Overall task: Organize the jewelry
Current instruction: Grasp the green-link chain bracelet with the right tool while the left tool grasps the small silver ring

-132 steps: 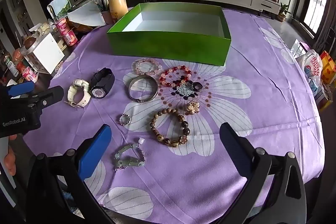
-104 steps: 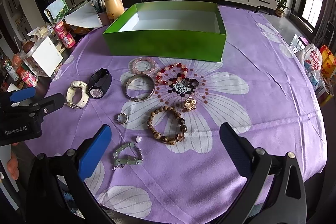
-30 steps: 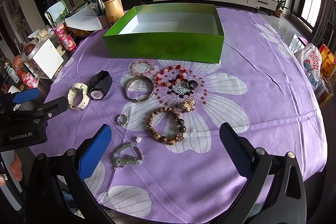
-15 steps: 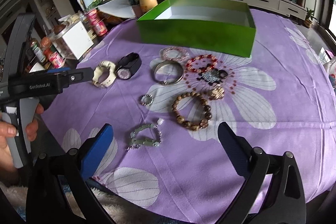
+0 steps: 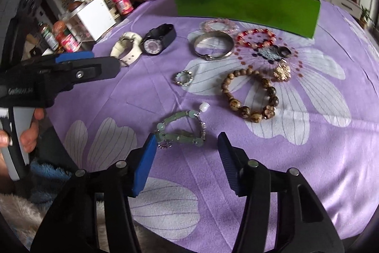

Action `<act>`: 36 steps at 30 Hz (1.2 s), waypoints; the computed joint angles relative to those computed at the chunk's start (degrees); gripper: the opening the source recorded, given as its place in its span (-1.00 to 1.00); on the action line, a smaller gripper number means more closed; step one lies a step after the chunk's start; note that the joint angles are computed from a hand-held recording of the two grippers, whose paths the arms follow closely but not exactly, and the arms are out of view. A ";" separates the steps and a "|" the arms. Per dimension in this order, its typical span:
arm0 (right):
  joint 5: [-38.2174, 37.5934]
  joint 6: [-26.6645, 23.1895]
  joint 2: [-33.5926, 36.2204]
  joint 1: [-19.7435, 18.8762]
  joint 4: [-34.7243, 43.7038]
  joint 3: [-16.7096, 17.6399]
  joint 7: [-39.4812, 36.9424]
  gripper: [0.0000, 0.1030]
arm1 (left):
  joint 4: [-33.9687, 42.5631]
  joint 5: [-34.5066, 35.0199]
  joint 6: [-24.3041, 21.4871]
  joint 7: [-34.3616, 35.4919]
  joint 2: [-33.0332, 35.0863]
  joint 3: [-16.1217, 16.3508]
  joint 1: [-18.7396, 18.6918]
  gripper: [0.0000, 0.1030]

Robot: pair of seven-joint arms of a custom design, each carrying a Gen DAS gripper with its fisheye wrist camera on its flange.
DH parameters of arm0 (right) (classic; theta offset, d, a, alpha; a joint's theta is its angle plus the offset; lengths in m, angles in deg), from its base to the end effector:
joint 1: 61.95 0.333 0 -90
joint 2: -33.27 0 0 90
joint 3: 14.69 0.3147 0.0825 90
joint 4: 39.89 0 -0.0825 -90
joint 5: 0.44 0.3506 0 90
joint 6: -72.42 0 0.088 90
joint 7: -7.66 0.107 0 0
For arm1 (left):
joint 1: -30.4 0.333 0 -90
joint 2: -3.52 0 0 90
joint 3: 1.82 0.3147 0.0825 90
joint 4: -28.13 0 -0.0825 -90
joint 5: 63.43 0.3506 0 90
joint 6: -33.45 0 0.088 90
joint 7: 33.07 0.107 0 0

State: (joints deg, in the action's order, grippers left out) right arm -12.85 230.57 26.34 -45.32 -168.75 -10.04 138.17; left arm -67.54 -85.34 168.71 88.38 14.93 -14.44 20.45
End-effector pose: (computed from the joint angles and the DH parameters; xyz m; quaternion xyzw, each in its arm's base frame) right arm 0.4797 0.1980 0.5045 -0.6156 0.7214 -0.1470 0.2810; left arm 0.5844 -0.2349 0.5521 -0.3927 0.8689 -0.2946 0.0630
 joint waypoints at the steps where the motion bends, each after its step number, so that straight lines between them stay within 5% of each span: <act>1: -0.35 0.34 -0.30 0.00 -0.29 -0.09 -0.90 0.08 | 0.27 -0.16 -0.32 0.12 0.14 -0.03 0.06 0.96; 8: -0.79 2.18 0.63 0.88 0.26 -0.98 -14.29 -0.06 | 1.35 -0.91 -2.42 0.63 0.82 -0.15 0.30 0.96; 13: 5.74 2.20 2.12 1.51 0.81 -1.53 -24.35 -0.82 | 1.70 -1.23 -3.33 0.91 0.91 -0.15 0.35 0.96; 19: 8.05 9.73 -0.26 0.12 -2.97 -1.67 -21.04 -0.89 | 1.74 -0.97 -3.16 1.93 1.08 -0.57 -0.23 0.96; 24: -5.04 12.56 -3.66 -7.00 -5.16 1.61 -4.41 -0.89 | 2.00 -1.32 -2.53 3.78 1.70 -1.39 -1.34 0.84; 33: -14.34 15.36 -7.64 -11.63 -8.01 1.92 6.61 -0.89 | 0.89 4.24 1.65 5.17 3.98 -1.92 -4.88 0.09; 36: -14.76 16.24 -8.37 -11.73 -8.59 1.42 6.85 -0.89 | 1.51 5.92 1.54 4.66 5.29 -1.82 -5.54 -0.34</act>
